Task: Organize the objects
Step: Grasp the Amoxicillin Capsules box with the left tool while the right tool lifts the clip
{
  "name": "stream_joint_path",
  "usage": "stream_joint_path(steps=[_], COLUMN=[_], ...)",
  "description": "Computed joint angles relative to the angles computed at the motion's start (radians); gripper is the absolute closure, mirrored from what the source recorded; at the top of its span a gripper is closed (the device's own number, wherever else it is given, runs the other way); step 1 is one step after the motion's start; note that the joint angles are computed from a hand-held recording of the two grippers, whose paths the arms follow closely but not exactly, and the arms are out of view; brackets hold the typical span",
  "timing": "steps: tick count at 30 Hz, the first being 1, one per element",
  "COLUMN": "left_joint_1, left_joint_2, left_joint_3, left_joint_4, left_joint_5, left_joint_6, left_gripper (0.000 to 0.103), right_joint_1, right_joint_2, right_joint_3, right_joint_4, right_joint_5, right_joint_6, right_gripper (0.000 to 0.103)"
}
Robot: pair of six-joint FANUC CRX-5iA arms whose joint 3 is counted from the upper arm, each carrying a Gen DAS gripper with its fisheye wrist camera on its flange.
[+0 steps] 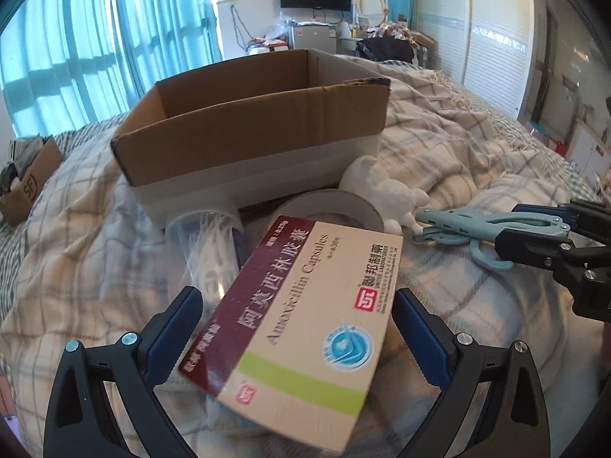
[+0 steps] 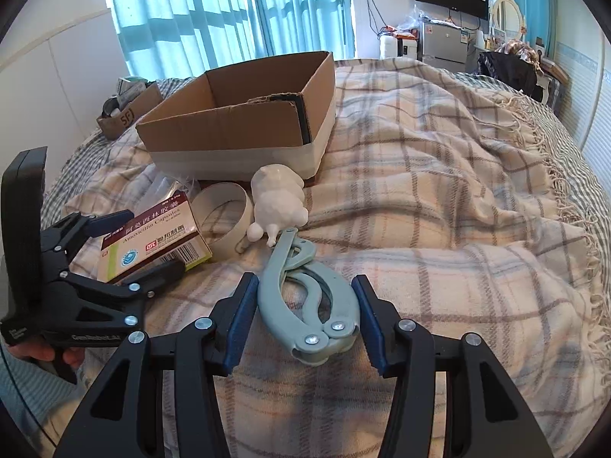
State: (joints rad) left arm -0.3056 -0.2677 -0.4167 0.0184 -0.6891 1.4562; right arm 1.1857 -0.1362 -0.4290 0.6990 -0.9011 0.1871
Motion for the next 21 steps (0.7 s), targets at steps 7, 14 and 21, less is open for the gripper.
stream_joint_path(steps=[7,14,21], left_joint_1=[-0.025,-0.02,0.017], left_joint_2=[-0.022,-0.095,-0.177], left_joint_3=[0.004,-0.023,-0.023], left_joint_4=[-0.016,-0.009,-0.001], left_joint_5=[-0.035,-0.066,-0.092], left_joint_6=[0.028,0.091,0.14], left_gripper=[0.011,0.017,0.019], right_joint_1=[0.016,0.055,0.098], right_joint_2=[0.009,0.003,-0.006], right_joint_3=[0.008,0.016,0.038], right_joint_4=[0.021,0.074,0.154], right_joint_5=[-0.028,-0.077,-0.126], right_joint_6=[-0.003,-0.037,-0.066], right_gripper=[0.053,0.053,0.053])
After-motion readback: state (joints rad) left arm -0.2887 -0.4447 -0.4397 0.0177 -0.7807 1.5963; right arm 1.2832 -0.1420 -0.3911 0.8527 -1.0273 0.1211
